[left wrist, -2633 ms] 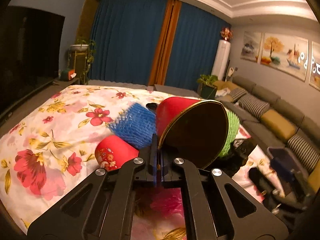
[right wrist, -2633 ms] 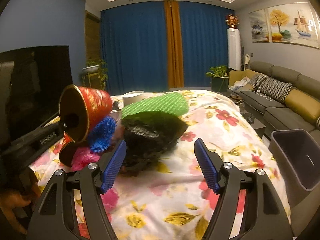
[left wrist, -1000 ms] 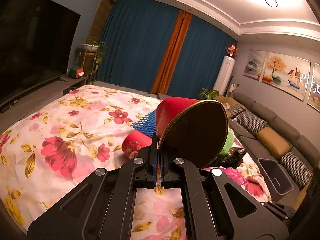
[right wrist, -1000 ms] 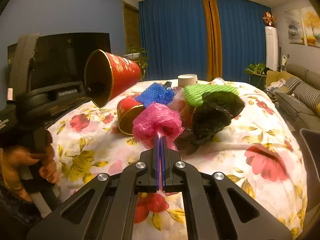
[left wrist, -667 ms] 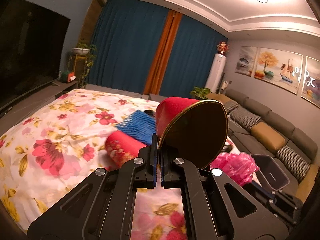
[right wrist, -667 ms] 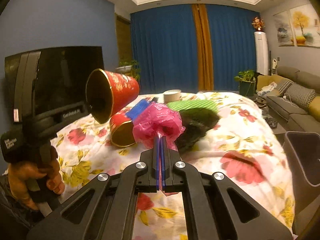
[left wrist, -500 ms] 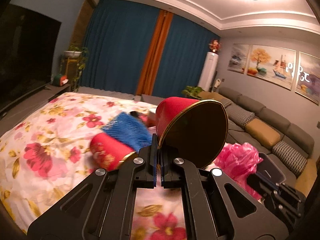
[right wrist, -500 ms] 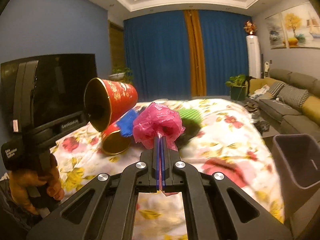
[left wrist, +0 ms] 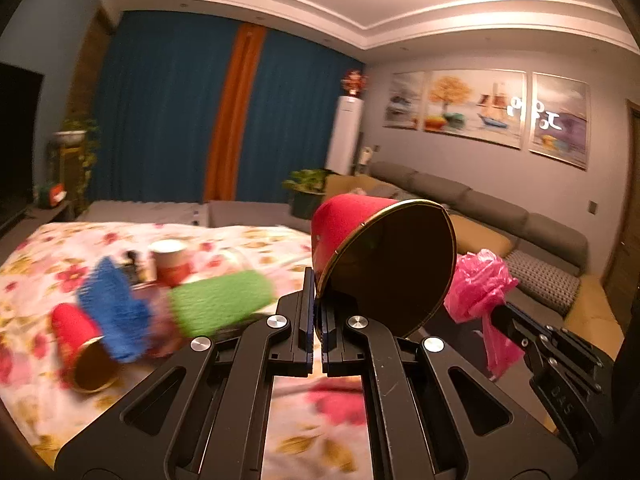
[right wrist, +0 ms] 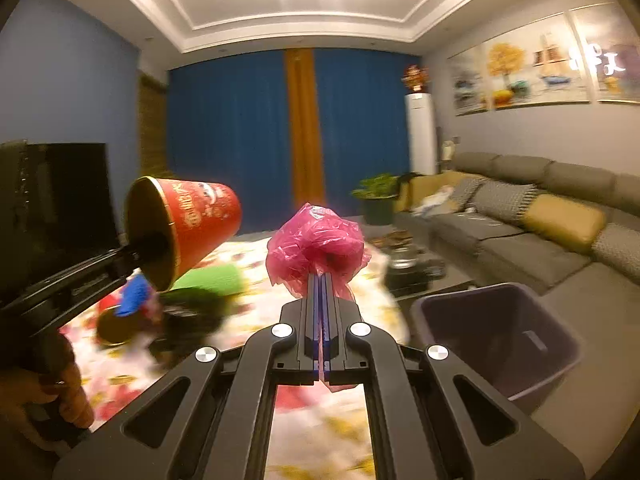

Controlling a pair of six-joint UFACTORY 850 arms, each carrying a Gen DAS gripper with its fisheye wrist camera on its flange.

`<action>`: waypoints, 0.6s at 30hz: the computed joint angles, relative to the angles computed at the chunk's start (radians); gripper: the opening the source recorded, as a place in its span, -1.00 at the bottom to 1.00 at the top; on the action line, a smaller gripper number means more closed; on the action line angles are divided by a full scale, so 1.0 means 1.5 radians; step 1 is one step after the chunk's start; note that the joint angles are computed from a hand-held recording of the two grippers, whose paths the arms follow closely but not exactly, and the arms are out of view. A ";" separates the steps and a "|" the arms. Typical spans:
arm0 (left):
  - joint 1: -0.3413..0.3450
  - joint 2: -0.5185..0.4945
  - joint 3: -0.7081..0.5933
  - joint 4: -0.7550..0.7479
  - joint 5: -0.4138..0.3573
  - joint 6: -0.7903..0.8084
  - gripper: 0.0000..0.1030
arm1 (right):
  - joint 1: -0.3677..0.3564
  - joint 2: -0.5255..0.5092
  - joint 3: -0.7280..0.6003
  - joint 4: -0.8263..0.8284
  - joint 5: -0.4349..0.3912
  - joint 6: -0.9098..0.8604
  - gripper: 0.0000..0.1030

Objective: Collect trash
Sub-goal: 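Carry the red cup and pink bag over the grey bin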

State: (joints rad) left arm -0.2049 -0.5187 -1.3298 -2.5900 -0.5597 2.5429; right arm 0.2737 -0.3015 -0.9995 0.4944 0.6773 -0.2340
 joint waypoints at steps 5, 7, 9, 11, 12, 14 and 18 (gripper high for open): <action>-0.043 -0.035 -0.056 0.052 0.006 -0.038 -0.97 | -0.037 0.013 0.015 0.076 0.035 -0.059 -0.96; -0.060 -0.050 -0.078 0.069 0.008 -0.050 -0.97 | -0.053 0.018 0.020 0.099 0.049 -0.078 -0.96; -0.075 -0.065 -0.098 0.079 0.010 -0.053 -0.97 | -0.066 0.020 0.024 0.113 0.062 -0.090 -0.96; -0.092 -0.085 -0.123 0.092 0.014 -0.059 -0.97 | -0.077 0.017 0.023 0.126 0.070 -0.096 -0.96; -0.098 -0.093 -0.133 0.097 0.017 -0.060 -0.97 | -0.086 0.017 0.024 0.126 0.070 -0.089 -0.96; -0.110 -0.108 -0.150 0.104 0.016 -0.057 -0.97 | -0.098 0.016 0.027 0.127 0.073 -0.078 -0.96; -0.133 -0.147 -0.198 0.128 0.027 -0.076 -0.97 | -0.118 0.012 0.029 0.126 0.071 -0.066 -0.96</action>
State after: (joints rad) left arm -0.4040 -0.7392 -1.6272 -2.3977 -0.5188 2.4283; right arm 0.0968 -0.2836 -0.9567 0.6837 0.7846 -0.3326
